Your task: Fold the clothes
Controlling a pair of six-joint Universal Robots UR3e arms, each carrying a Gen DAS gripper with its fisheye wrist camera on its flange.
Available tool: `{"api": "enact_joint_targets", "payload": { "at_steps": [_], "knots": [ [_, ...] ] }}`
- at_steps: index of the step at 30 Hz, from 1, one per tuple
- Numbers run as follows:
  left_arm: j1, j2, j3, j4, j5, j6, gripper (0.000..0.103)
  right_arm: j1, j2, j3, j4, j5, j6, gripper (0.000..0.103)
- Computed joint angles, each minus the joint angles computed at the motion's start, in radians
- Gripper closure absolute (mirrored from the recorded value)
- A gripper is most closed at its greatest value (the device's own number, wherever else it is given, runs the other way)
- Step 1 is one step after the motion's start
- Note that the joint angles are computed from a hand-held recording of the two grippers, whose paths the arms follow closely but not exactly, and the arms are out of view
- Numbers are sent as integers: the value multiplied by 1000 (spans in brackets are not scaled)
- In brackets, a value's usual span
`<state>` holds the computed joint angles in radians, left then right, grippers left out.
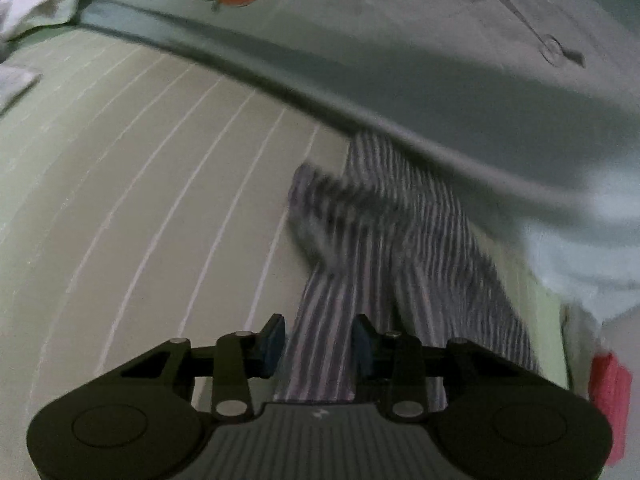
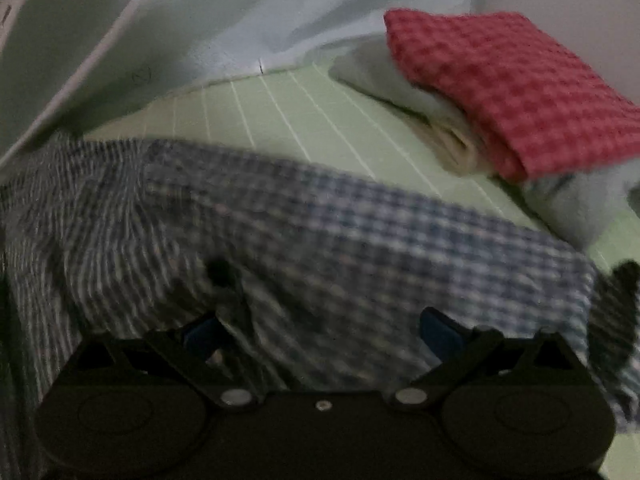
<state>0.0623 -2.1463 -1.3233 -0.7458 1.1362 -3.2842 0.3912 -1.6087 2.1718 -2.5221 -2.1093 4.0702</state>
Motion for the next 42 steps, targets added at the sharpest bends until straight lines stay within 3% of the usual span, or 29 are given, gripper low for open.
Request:
{"api": "enact_joint_targets", "payload": {
  "at_steps": [1,3,5,10,12,15,18,19,26,28,33,37,42],
  "knots": [
    [-12,-61,80,-16,7,-9,65,-2,13,1,-28,-2,-20,0],
    [-29,-143,185,-15,18,-11,78,-6,39,5,-82,-6,-56,0],
    [-38,-218,294,-36,18,-10,100,-2,52,8,-106,-14,-61,0],
    [-46,-378,586,-166,5,3,99,22,64,6,-114,-34,-46,0],
    [-54,-401,647,-208,23,11,95,23,64,3,-108,-33,-45,0],
    [-78,-340,584,-163,107,11,75,15,47,-1,-84,-20,-47,0],
    [-65,-187,389,-73,97,-10,33,3,26,-13,-46,12,-44,0],
    [-60,-135,323,-45,92,-18,15,7,14,-11,-37,19,-35,0],
    [-83,318,-179,91,156,50,2,124,-123,54,15,-16,115,0],
    [-103,477,-337,92,188,53,2,178,-169,58,89,-50,182,0],
    [-139,812,-638,-33,142,45,2,357,-247,24,403,-182,396,0],
    [-156,976,-732,-196,75,54,2,450,-249,-46,718,-251,586,0],
    [-278,989,-714,-130,175,11,2,443,-360,0,851,-264,732,0]
  ]
}}
